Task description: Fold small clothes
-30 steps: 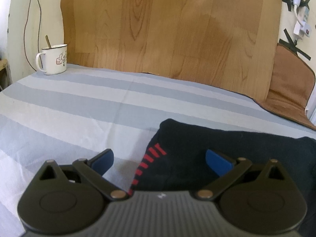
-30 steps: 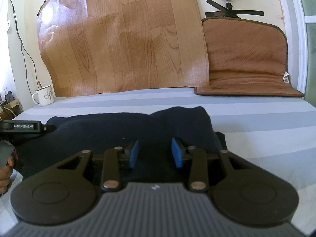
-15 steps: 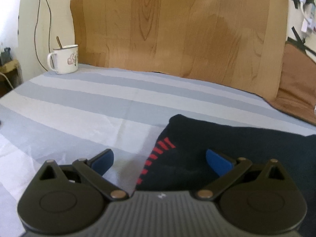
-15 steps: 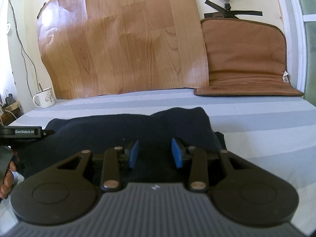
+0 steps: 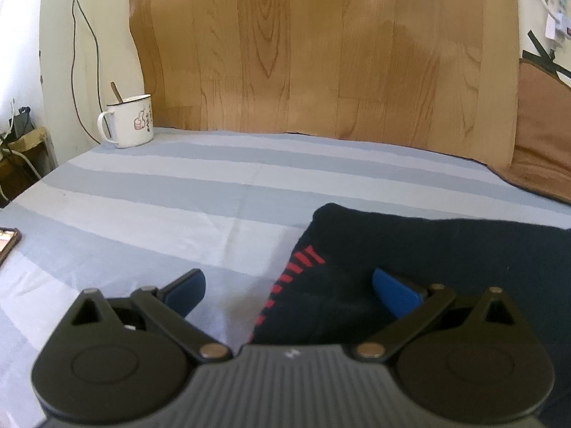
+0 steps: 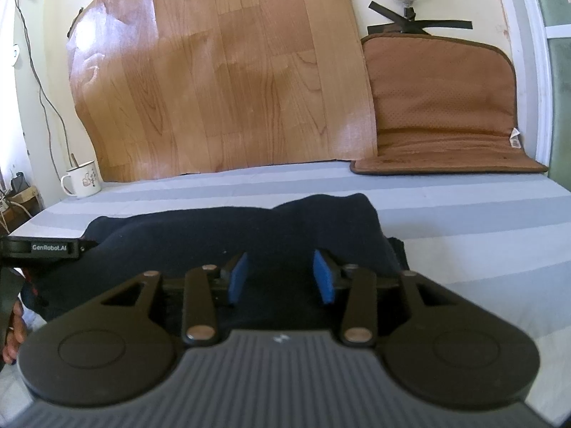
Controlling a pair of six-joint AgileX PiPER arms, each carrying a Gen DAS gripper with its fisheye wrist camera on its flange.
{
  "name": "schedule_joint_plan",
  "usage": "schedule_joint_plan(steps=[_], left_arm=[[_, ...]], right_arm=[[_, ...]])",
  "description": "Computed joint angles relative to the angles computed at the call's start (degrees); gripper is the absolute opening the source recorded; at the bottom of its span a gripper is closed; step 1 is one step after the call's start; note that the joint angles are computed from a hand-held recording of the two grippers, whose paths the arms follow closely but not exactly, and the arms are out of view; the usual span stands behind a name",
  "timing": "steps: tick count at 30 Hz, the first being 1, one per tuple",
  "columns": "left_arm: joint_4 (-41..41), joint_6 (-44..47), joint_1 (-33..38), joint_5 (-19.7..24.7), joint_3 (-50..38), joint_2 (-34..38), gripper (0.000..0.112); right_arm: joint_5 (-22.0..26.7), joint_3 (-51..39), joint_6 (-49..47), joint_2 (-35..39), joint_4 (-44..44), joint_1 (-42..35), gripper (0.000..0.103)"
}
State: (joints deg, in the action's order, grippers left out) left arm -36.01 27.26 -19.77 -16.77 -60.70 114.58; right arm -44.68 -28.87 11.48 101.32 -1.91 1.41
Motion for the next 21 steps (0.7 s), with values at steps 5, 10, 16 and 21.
schedule_joint_plan(steps=[5,10,16,21], left_arm=[[0.4,0.3,0.4,0.7,0.2,-0.4,0.103],[0.3,1.5,0.4,0.5,0.8,-0.8,0.103],[9.5,-6.3,1.7,0.3,2.2,-1.3,0.103],[14.9,-10.4,1.8,-2.9,5.2,-2.5,0.103]], right_arm=[[-1.3,0.6,-2.8,0.0,5.0,2.0,0.044],[-0.4,-0.1,-8.7,0.1,14.1,5.7,0.041],[0.3,-0.4,-8.9,0.2,14.1,5.7,0.047],[1.9,-0.6,-4.4,0.0,3.9,3.3,0.076]])
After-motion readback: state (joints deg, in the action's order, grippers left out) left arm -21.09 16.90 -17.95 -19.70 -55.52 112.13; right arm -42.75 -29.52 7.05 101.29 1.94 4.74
